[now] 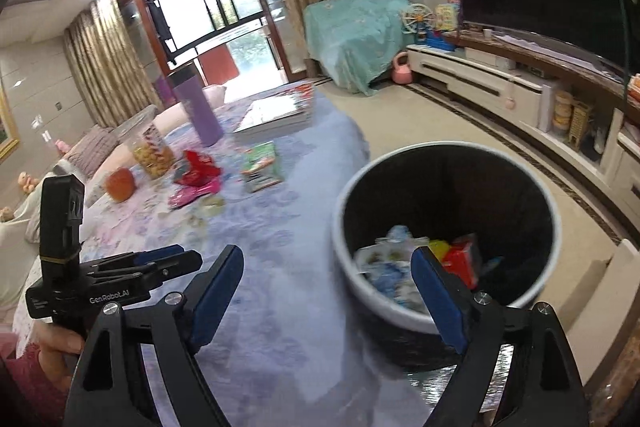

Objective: Collect trash
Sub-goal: 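Move both open tools back toward the remaining trash on the table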

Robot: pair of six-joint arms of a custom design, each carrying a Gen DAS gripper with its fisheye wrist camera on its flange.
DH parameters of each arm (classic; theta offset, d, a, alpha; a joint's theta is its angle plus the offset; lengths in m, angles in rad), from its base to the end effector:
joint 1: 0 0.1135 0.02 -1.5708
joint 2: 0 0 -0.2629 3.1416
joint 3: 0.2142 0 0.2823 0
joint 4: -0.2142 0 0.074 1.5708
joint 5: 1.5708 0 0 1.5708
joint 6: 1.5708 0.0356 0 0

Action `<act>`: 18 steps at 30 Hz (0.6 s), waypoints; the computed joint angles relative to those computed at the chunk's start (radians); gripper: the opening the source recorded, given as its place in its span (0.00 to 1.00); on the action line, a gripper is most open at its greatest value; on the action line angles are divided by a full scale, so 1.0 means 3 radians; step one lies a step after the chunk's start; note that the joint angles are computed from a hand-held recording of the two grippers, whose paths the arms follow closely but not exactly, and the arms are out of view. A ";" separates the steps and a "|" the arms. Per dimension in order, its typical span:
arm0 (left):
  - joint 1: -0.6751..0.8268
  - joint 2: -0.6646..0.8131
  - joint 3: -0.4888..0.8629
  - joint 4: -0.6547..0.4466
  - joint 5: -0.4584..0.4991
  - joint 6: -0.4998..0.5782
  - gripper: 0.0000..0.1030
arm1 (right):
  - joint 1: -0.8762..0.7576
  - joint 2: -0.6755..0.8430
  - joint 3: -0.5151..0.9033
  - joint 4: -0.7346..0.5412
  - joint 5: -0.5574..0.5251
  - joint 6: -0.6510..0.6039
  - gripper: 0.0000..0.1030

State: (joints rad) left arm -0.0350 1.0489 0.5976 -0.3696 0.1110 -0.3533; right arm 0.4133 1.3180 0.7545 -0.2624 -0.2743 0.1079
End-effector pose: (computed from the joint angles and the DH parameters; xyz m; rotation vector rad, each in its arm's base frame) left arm 0.2376 -0.0123 0.1951 -0.3296 2.3859 -0.3141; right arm 0.2644 0.1265 0.1918 -0.4992 2.3823 0.5688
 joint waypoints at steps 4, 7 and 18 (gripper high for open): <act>0.0294 -0.0312 -0.0132 -0.0204 0.0092 0.0094 0.53 | 0.0258 0.0075 0.0001 0.0091 0.0060 0.0121 0.85; 0.0531 -0.0516 -0.0193 -0.0372 0.0176 0.0178 0.53 | 0.0461 0.0171 0.0025 0.0169 0.0116 0.0226 0.85; 0.1275 -0.0414 -0.0150 -0.0466 0.0475 0.0686 0.53 | 0.0927 0.0571 0.0115 0.0528 0.0204 0.0633 0.85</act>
